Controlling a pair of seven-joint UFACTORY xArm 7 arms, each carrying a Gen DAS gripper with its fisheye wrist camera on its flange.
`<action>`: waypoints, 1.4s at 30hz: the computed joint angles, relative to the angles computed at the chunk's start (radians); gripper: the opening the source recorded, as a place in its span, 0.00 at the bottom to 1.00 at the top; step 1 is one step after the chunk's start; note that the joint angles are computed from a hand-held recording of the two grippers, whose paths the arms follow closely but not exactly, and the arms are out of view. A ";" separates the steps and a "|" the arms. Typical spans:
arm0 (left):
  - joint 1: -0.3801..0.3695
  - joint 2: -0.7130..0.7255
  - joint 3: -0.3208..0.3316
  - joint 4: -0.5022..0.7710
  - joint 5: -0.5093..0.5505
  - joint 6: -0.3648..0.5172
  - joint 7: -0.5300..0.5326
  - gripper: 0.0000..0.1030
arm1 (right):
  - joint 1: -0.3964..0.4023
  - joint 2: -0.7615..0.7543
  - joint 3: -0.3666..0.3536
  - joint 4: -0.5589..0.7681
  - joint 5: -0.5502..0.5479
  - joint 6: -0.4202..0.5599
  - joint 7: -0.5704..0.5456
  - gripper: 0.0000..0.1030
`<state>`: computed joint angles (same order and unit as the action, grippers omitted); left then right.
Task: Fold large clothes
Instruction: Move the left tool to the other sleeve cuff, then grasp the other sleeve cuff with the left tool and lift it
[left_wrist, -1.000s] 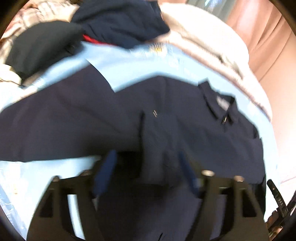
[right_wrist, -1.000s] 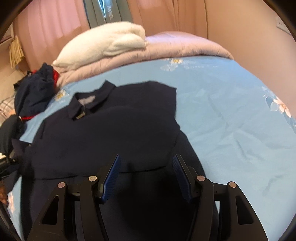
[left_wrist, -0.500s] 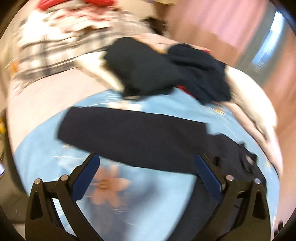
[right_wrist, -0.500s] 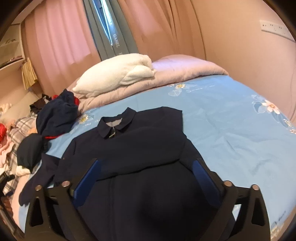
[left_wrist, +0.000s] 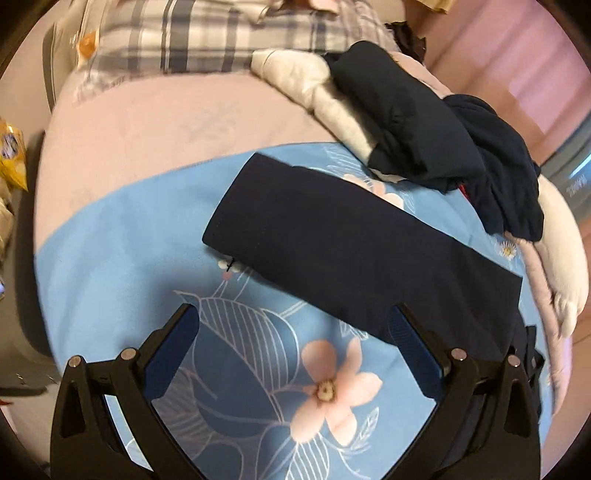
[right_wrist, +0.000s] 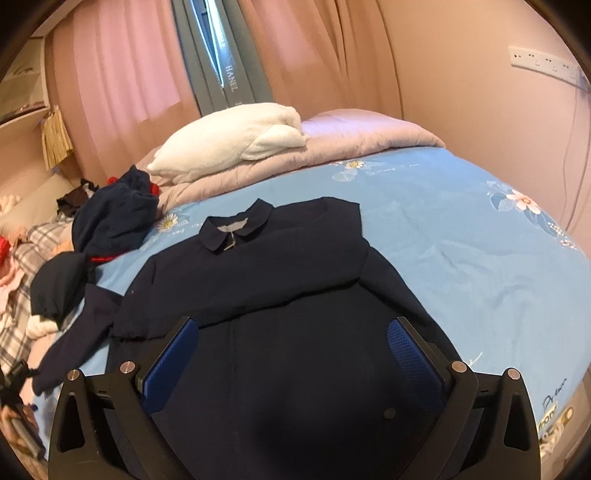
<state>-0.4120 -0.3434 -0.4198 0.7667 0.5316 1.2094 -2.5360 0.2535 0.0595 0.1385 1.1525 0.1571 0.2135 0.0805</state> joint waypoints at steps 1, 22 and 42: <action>0.003 -0.011 0.002 -0.026 0.013 -0.030 -0.020 0.99 | 0.005 -0.005 -0.005 -0.007 -0.027 -0.007 0.032 0.98; 0.166 -0.186 -0.017 -0.295 0.160 -0.311 -0.224 0.17 | 0.029 0.008 -0.002 -0.008 -0.138 -0.005 0.144 0.98; 0.065 0.066 -0.070 0.241 0.272 0.238 0.092 0.03 | 0.016 -0.070 -0.005 -0.039 -0.209 0.003 0.185 0.98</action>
<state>-0.3467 -0.2769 -0.4899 1.0073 0.8033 1.4474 -2.4438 0.2695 -0.0101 0.1332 1.1139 -0.0520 0.2163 0.2655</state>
